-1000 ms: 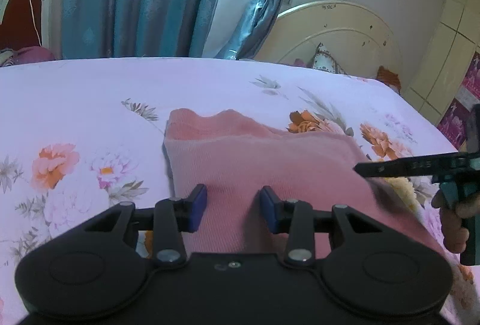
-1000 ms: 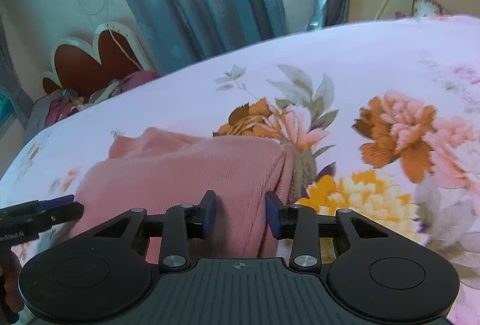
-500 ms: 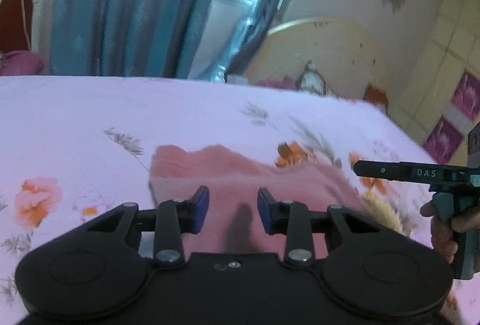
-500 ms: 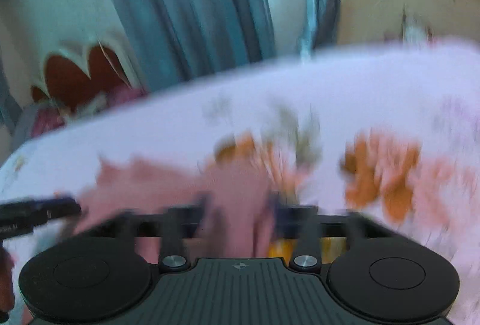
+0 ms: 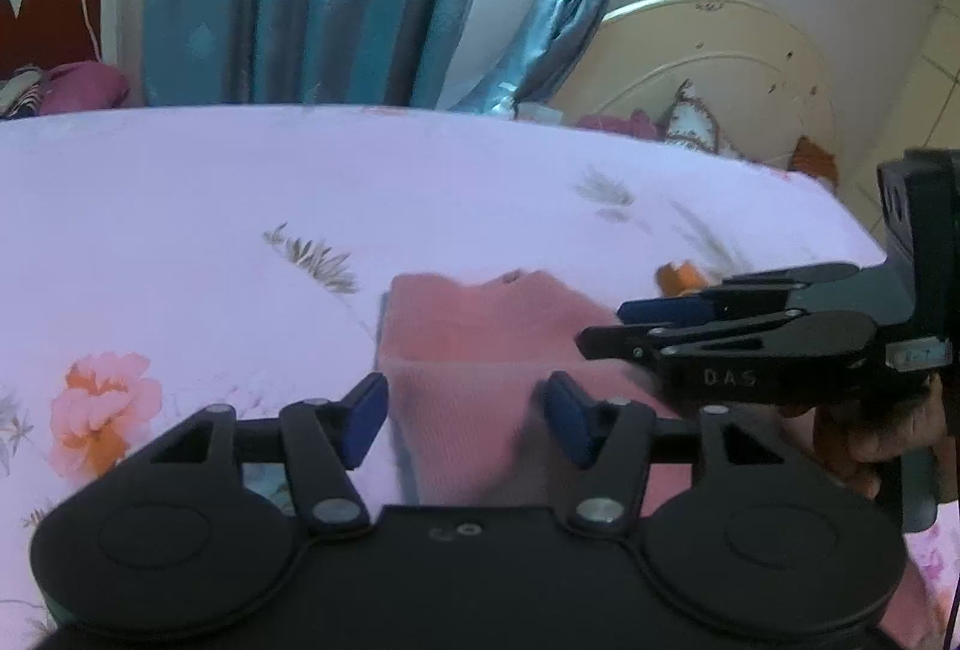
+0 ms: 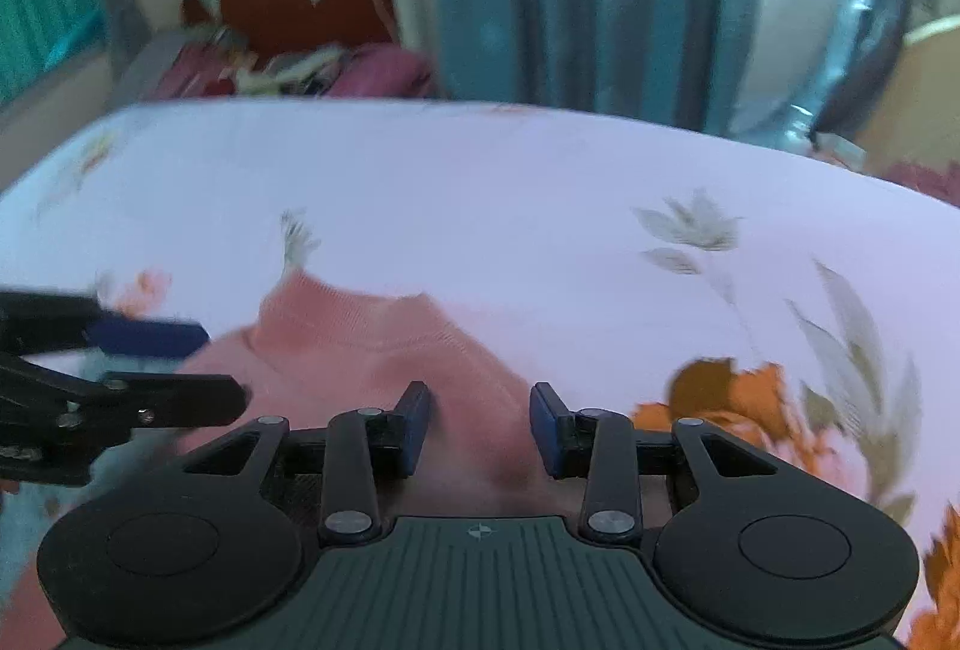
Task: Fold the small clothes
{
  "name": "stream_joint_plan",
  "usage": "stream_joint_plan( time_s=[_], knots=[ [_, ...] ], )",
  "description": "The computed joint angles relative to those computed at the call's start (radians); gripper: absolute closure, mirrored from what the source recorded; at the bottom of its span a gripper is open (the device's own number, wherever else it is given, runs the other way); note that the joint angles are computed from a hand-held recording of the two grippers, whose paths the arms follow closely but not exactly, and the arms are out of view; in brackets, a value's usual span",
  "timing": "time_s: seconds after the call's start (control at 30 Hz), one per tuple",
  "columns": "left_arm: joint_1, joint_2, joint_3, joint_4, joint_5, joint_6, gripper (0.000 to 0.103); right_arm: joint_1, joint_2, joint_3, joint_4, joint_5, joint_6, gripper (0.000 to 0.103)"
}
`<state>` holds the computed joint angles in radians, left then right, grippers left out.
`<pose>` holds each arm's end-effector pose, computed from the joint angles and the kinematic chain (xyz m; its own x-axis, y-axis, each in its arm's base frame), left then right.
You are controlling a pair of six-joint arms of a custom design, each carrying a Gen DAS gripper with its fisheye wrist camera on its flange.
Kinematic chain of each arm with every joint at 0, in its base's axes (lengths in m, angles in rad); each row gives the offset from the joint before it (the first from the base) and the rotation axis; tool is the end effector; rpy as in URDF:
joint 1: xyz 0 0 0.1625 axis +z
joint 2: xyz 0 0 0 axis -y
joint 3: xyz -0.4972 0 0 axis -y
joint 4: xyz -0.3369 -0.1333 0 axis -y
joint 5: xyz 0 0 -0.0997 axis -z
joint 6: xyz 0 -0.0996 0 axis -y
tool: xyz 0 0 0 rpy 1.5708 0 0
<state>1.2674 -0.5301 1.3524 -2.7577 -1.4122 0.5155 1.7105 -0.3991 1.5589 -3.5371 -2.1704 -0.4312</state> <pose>-0.0927 -0.7951 0.1107 -0.6969 0.6494 -0.3042 0.7157 0.6568 -0.2375 0.1768 -0.7033 0.0619 -0.7539 -0.0244 0.6565 -0.4529 0.7431 -0.4926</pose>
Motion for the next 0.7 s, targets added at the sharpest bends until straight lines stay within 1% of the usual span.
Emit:
stream_joint_plan(
  time_s=[0.07, 0.1, 0.13, 0.17, 0.2, 0.23, 0.27, 0.3, 0.33, 0.37, 0.4, 0.43, 0.47, 0.5, 0.53, 0.57, 0.6, 0.63, 0.67, 0.7],
  knots=[
    [0.007, 0.011, -0.015, 0.011, -0.014, -0.011, 0.045, -0.002, 0.018, -0.016, -0.014, -0.009, -0.056, 0.066],
    [0.01, 0.016, -0.019, 0.014, -0.02, -0.013, 0.045, -0.004, 0.023, -0.02, -0.018, -0.003, -0.072, 0.084],
    [0.014, 0.018, -0.02, 0.011, -0.031, -0.015, 0.048, -0.004, 0.027, -0.024, -0.016, -0.002, -0.086, 0.098],
    [0.019, 0.017, -0.016, 0.0, -0.055, -0.022, 0.057, 0.0, 0.034, -0.024, -0.041, -0.008, -0.109, 0.098],
    [0.024, 0.013, 0.0, -0.043, -0.089, -0.024, 0.058, 0.005, 0.043, -0.024, -0.107, 0.001, -0.133, 0.099],
    [0.023, 0.011, 0.025, -0.113, -0.101, -0.01, 0.059, 0.002, 0.049, -0.021, -0.139, 0.007, -0.147, 0.1],
    [0.017, 0.015, 0.034, -0.152, -0.083, 0.01, 0.06, 0.006, 0.039, -0.02, -0.191, 0.052, -0.136, 0.1],
    [0.011, 0.024, 0.028, -0.15, -0.06, 0.014, 0.06, 0.002, 0.042, -0.026, -0.202, 0.065, -0.138, 0.1],
    [0.01, 0.034, 0.006, -0.107, -0.045, 0.002, 0.06, -0.006, 0.048, -0.044, -0.17, 0.056, -0.127, 0.1],
    [0.011, 0.039, -0.001, -0.093, -0.039, -0.003, 0.059, -0.013, 0.049, -0.062, -0.101, 0.036, -0.099, 0.1],
    [0.011, 0.042, -0.005, -0.078, -0.027, 0.004, 0.058, -0.027, 0.054, -0.063, -0.061, 0.027, -0.078, 0.1],
    [0.011, 0.039, -0.007, -0.064, -0.02, 0.008, 0.057, -0.033, 0.049, -0.052, -0.063, 0.046, -0.066, 0.1],
    [0.01, 0.029, -0.003, -0.06, -0.017, 0.001, 0.058, -0.03, 0.038, -0.046, -0.043, 0.038, -0.028, 0.099],
    [0.008, 0.012, 0.013, -0.073, -0.029, -0.001, 0.058, -0.025, 0.033, -0.035, -0.063, 0.029, -0.014, 0.099],
    [0.009, -0.01, 0.036, -0.088, -0.059, 0.006, 0.056, -0.011, 0.028, -0.016, -0.125, 0.005, -0.024, 0.099],
    [0.008, -0.035, 0.056, -0.087, -0.084, 0.007, 0.056, -0.002, 0.018, 0.018, -0.204, 0.002, -0.043, 0.099],
    [0.007, -0.06, 0.082, -0.09, -0.108, 0.011, 0.056, 0.007, -0.009, 0.071, -0.242, 0.007, -0.021, 0.099],
    [0.005, -0.087, 0.113, -0.091, -0.133, 0.02, 0.057, 0.018, -0.031, 0.117, -0.239, -0.009, 0.035, 0.099],
    [0.005, -0.111, 0.147, -0.097, -0.154, 0.033, 0.057, 0.027, -0.048, 0.159, -0.235, -0.009, 0.056, 0.099],
    [0.003, -0.128, 0.179, -0.1, -0.165, 0.046, 0.057, 0.034, -0.057, 0.195, -0.253, 0.004, 0.047, 0.099]
  ],
)
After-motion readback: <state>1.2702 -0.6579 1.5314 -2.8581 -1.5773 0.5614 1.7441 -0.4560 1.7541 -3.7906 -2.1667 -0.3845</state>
